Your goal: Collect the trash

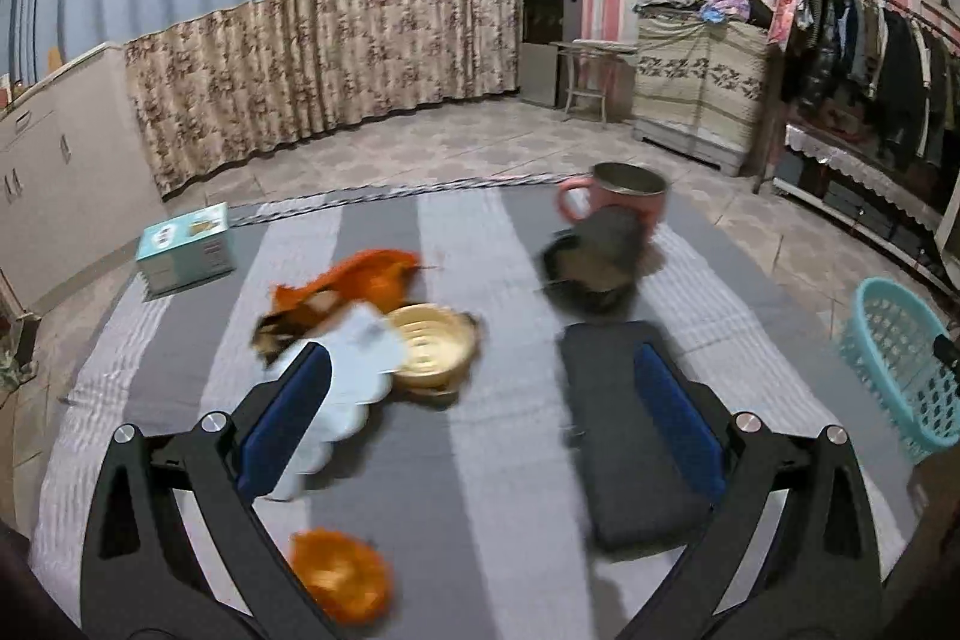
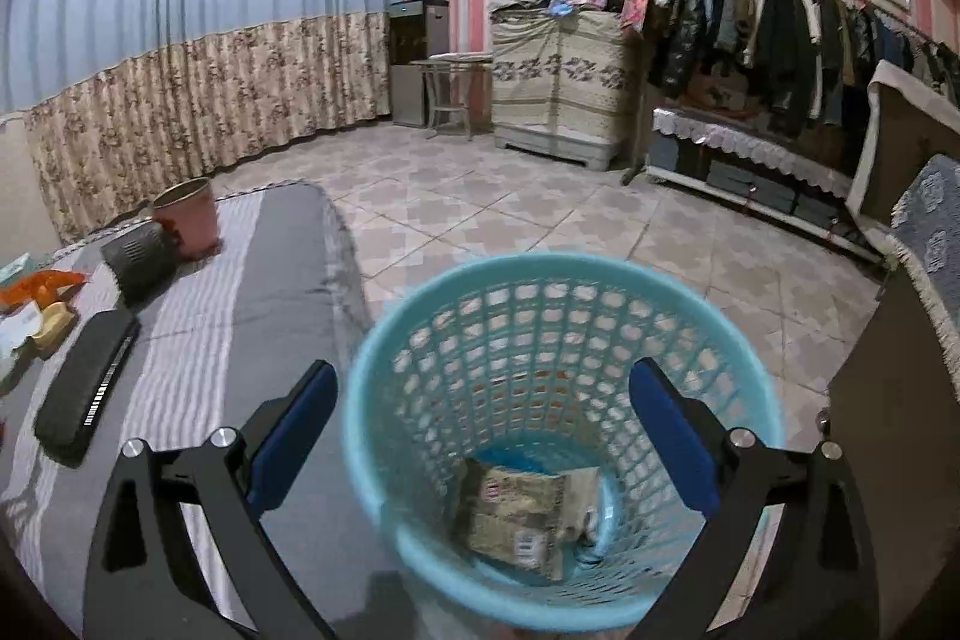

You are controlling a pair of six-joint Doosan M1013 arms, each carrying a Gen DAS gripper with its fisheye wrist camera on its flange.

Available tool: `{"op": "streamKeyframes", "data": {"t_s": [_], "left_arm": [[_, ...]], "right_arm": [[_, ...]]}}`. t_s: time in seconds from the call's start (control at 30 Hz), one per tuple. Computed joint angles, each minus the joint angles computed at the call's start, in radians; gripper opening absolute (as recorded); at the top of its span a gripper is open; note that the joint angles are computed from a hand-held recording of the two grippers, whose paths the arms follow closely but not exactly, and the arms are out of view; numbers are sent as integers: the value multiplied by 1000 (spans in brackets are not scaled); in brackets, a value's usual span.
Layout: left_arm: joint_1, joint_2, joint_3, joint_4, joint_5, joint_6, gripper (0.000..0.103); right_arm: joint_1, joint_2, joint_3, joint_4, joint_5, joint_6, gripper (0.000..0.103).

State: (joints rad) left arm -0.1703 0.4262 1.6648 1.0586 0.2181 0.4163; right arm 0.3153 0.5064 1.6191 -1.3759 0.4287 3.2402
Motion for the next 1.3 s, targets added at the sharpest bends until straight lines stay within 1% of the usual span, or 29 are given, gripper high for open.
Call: {"op": "streamKeyframes", "data": {"t_s": [0.07, 0.13, 0.2, 0.3, 0.33, 0.37, 0.4, 0.43, 0.5, 0.6, 0.67, 0.73, 0.8, 0.83, 0.9, 0.97, 1.0, 1.03, 1.1, 1.13, 1.23, 1.3], "left_arm": [[18, 2, -3, -33, 9, 58, 97], [41, 7, -8, -128, 13, 174, 97], [64, 15, -19, -302, 17, 354, 97], [91, 34, -37, -524, 29, 574, 97], [94, 40, -41, -562, 35, 610, 97], [101, 47, -49, -630, 45, 678, 97], [109, 56, -58, -731, 55, 782, 97], [113, 61, -62, -784, 60, 837, 97], [120, 73, -73, -866, 76, 931, 97], [127, 86, -91, -944, 99, 1016, 97], [129, 93, -101, -958, 108, 1029, 94], [131, 100, -112, -978, 116, 1060, 88], [133, 109, -125, -1034, 138, 1120, 78], [135, 112, -130, -1058, 146, 1146, 75], [135, 113, -131, -1059, 150, 1145, 68], [137, 109, -125, -1080, 142, 1165, 68], [137, 103, -118, -1071, 130, 1158, 68], [135, 99, -112, -1048, 120, 1140, 68], [128, 86, -93, -931, 93, 1038, 67], [128, 80, -87, -913, 84, 1022, 67], [135, 59, -68, -945, 50, 1038, 66], [137, 44, -56, -934, 17, 1012, 66]], "right_arm": [[6, 4, -4, 19, -6, -26, 96], [14, 10, -12, 31, 5, -65, 96], [22, 18, -21, 42, 21, -98, 96], [26, 27, -34, 82, 38, -154, 96], [26, 28, -36, 91, 40, -162, 96], [23, 30, -39, 99, 38, -171, 96], [19, 30, -40, 117, 36, -186, 96], [19, 31, -42, 129, 35, -196, 96], [19, 35, -50, 151, 41, -218, 96], [20, 41, -58, 168, 51, -240, 96], [21, 44, -66, 186, 51, -256, 96], [22, 48, -75, 209, 45, -282, 96], [26, 52, -81, 223, 49, -306, 96], [27, 55, -85, 233, 50, -320, 96], [30, 59, -93, 255, 50, -353, 96], [34, 61, -99, 261, 51, -372, 96], [36, 60, -102, 258, 49, -377, 96], [38, 60, -103, 255, 47, -378, 96], [40, 60, -106, 254, 41, -383, 96], [41, 60, -108, 257, 39, -387, 96], [43, 62, -117, 285, 27, -409, 96], [45, 65, -126, 314, 12, -427, 96]]}}
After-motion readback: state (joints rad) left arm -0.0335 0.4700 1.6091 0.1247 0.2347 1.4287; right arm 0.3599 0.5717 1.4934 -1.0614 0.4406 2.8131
